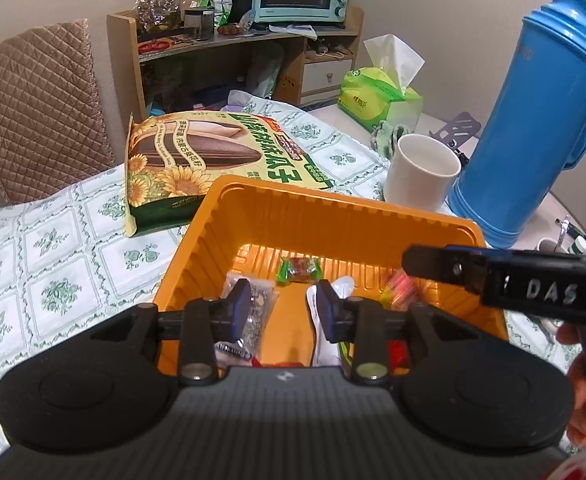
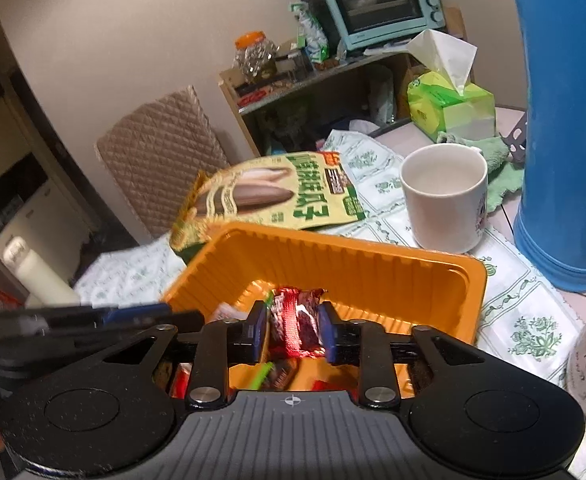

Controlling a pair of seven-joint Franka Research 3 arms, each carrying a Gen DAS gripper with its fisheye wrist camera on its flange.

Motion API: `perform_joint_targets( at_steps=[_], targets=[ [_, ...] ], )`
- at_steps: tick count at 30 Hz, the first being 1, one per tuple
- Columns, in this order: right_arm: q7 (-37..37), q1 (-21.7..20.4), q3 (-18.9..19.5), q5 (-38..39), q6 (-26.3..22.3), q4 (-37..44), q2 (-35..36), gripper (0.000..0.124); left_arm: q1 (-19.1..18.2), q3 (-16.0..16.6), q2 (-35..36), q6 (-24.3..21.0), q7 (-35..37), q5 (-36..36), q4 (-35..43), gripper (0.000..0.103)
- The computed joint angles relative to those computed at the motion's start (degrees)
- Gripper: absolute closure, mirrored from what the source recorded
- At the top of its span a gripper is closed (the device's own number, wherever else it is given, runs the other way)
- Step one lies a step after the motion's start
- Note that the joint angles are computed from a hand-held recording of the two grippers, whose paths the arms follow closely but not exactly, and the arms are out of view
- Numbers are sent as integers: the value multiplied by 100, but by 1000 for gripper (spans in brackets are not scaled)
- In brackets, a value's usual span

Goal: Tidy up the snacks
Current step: 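Open both tools to drop the red packet and green-red candy into the tray, then withdraw both tools from the tray toward the two remaining red candies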

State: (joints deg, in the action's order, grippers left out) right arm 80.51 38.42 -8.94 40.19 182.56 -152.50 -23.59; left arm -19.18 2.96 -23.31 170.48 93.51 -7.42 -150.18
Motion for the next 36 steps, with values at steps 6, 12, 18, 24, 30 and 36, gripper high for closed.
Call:
perform_joint_targets(
  at_steps=[6,12,18,24,30,36],
  targets=[
    [252,-194,178,-122,-21,-150,-235,68,56,-27,-373,-74,-203,7,-251,62],
    [661,-801,717,-364,-353,-495,-763,64,54,-33,-918,-167,-440,66,-558,53],
    [1074,-1150,1026,-693,-689,-969,-1494,58,132,-149,-1528,-368,-864,254,-888,51],
    [1345,-1292,1161,-940,-1077,-1394,-2339,57,390,-487,-2236,-712,-1506,566,-1235,37],
    [1637,-1395,1347,-1252,-1630,-1763,-3228,56,446,-742,-3196,-1345,-2126,895,-1625,34],
    [1760,-1280,1413,-1503,-2380,-2019,-4060,56,296,-848,-4485,-2337,-2695,1033,-2078,34]
  ],
)
